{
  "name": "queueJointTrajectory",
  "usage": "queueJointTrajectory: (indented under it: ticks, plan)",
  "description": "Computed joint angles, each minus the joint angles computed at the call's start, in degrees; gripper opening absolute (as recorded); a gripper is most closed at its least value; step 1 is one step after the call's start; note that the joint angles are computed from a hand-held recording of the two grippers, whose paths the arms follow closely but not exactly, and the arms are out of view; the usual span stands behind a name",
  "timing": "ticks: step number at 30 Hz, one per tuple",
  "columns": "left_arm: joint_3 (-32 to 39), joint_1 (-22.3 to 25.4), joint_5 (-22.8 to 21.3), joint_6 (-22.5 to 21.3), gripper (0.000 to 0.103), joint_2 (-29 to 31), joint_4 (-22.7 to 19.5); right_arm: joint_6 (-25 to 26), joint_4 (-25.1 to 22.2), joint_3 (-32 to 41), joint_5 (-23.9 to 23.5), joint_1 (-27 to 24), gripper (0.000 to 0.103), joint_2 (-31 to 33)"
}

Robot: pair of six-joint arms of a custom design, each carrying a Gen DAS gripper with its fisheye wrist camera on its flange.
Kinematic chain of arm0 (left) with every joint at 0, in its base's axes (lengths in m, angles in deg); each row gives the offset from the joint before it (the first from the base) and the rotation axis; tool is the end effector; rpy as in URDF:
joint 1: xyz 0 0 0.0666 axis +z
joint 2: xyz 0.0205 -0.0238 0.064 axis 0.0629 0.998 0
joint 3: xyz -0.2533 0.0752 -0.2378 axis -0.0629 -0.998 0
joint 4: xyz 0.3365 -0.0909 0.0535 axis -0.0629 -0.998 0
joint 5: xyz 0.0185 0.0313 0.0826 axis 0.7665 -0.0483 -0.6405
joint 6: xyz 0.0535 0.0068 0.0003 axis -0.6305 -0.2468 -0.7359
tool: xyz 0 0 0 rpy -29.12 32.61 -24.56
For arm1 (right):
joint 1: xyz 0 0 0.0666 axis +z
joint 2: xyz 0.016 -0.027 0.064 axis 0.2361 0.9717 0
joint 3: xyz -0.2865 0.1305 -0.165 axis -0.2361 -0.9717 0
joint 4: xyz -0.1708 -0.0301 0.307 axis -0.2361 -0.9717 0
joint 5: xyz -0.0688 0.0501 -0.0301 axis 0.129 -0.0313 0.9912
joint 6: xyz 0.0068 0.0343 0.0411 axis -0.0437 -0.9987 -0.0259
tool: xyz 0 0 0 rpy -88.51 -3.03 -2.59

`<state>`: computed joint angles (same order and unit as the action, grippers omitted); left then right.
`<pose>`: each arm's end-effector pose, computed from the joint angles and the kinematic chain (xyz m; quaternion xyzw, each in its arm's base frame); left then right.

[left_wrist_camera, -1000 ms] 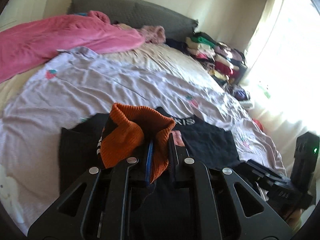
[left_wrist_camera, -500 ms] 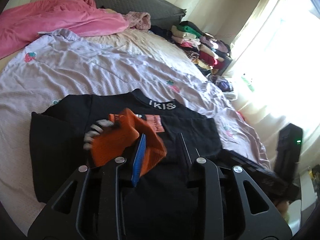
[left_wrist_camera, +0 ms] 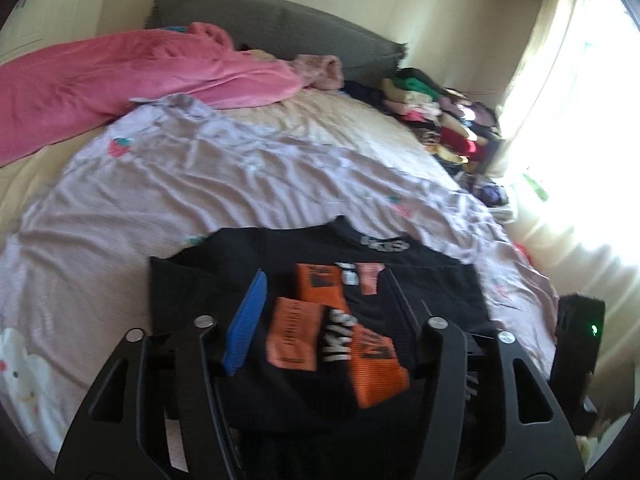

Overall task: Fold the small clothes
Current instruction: 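Fold the sleeve across the shirt body with the left gripper and release, then grasp the folded orange cuff with the right gripper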

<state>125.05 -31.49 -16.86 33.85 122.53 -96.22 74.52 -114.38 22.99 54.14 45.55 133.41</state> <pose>0.3169 -0.1993 0.4724 -0.2430 0.8533 -0.0691 0.4561 0.4359 0.2882 0.4259 -0.2821 0.8836 0.2909 0.2347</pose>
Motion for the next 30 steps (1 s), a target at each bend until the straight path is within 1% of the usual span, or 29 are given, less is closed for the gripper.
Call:
queueJointTrajectory:
  ticks: [3,5,7,8,10,13,14,15,17,21,23,25,28,30]
  plan:
    - [-0.2,1.0,-1.2,1.3,0.064,-0.3,-2.9,0.0,-0.9,-0.1,-0.4,1.4,0.097,1.1]
    - [-0.4,1.6,-1.5,2.2,0.074,-0.5,-4.2,-0.6,-1.9,0.5,-1.5,2.0,0.097,2.3]
    - [-0.5,2.3,-2.5,2.8,0.077,-0.5,-5.8,-1.4,-3.0,1.5,-1.8,2.4,0.097,3.7]
    - [-0.6,2.4,-2.9,3.2,0.080,-0.5,-6.5,-1.9,-2.6,1.7,-1.4,2.7,0.097,4.0]
    - [-0.7,2.7,-3.0,3.6,0.081,-0.3,-7.5,-2.4,-2.3,2.2,-0.9,3.1,0.097,4.6]
    - [-0.8,3.1,-2.6,3.6,0.082,0.0,-8.0,-3.5,-2.3,3.7,-2.5,3.1,0.096,5.8]
    - [-0.9,3.1,-2.4,3.4,0.082,0.0,-8.0,-3.9,-2.6,4.5,-3.6,3.2,0.094,6.5]
    - [-0.9,3.1,-2.4,3.4,0.082,0.1,-7.9,-3.9,-2.9,5.3,-4.0,3.2,0.091,7.0]
    - [-0.8,3.0,-2.4,2.9,0.082,0.2,-7.7,-3.8,-4.0,7.1,-4.3,3.5,0.079,8.3]
    - [-0.4,2.8,-3.5,2.4,0.082,0.6,-8.4,-3.3,-5.0,9.2,-2.8,4.2,0.064,9.6]
    - [-0.4,2.8,-3.5,2.5,0.082,0.6,-8.3,-3.3,-4.8,9.3,-3.5,4.3,0.046,9.6]
    - [-0.2,2.8,-3.8,2.8,0.082,0.7,-8.8,-2.8,-4.9,9.2,-4.1,4.5,0.041,9.5]
    - [-0.1,2.8,-3.8,2.9,0.082,0.7,-8.8,-2.1,-3.1,7.8,-3.3,5.2,0.032,8.5]
    - [-0.1,2.8,-3.9,2.8,0.082,0.7,-8.9,-1.9,-0.9,6.4,-2.3,5.5,0.028,7.2]
